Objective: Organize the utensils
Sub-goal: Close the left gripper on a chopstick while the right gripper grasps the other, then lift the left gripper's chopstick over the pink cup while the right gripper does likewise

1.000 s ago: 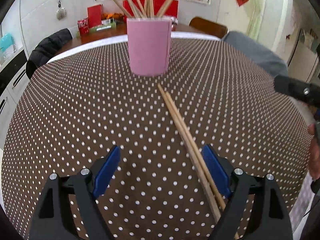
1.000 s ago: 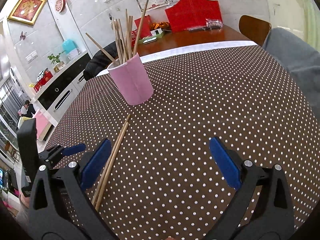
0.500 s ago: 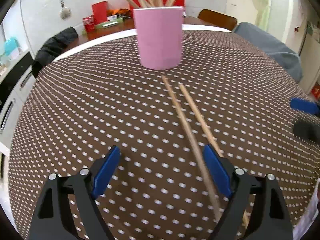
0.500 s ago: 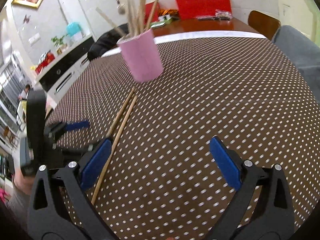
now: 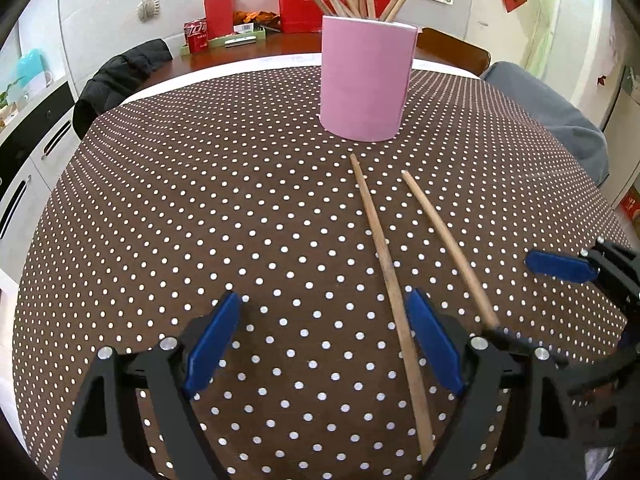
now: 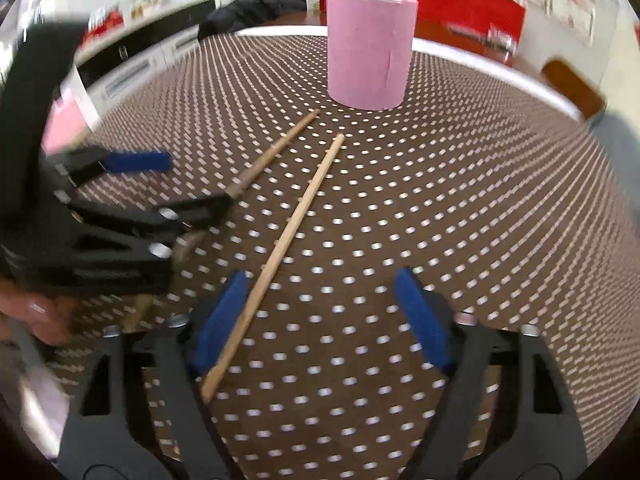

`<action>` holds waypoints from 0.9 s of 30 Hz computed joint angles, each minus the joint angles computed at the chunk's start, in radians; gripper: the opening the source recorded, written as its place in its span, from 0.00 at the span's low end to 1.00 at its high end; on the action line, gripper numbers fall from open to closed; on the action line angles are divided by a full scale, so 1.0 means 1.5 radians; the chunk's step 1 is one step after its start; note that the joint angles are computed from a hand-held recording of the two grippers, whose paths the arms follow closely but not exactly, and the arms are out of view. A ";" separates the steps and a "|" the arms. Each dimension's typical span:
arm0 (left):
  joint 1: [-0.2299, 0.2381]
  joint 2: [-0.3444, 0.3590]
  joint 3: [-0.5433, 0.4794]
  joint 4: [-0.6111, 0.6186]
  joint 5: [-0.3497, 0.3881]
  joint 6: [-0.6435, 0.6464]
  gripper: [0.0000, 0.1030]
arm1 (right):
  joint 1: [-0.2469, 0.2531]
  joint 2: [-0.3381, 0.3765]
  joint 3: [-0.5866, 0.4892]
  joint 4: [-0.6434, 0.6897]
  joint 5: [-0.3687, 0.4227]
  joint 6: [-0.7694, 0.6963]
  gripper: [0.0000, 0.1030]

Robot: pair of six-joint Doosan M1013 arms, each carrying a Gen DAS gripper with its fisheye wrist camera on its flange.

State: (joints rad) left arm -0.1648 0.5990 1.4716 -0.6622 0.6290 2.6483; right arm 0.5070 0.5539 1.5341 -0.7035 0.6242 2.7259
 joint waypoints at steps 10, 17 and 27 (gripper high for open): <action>-0.027 0.005 -0.017 0.067 -0.009 -0.038 0.82 | -0.040 -0.004 -0.005 0.087 -0.020 -0.079 0.51; -0.032 0.016 -0.047 0.073 0.046 -0.034 0.16 | -0.044 0.022 -0.054 0.111 0.022 -0.163 0.10; 0.000 0.004 -0.029 -0.086 0.057 0.024 0.06 | -0.055 -0.039 0.044 0.058 -0.163 -0.043 0.06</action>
State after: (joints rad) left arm -0.1647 0.6043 1.4286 -0.7910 0.7152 2.6840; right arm 0.4249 0.4947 1.6003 -0.6165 0.3791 2.6617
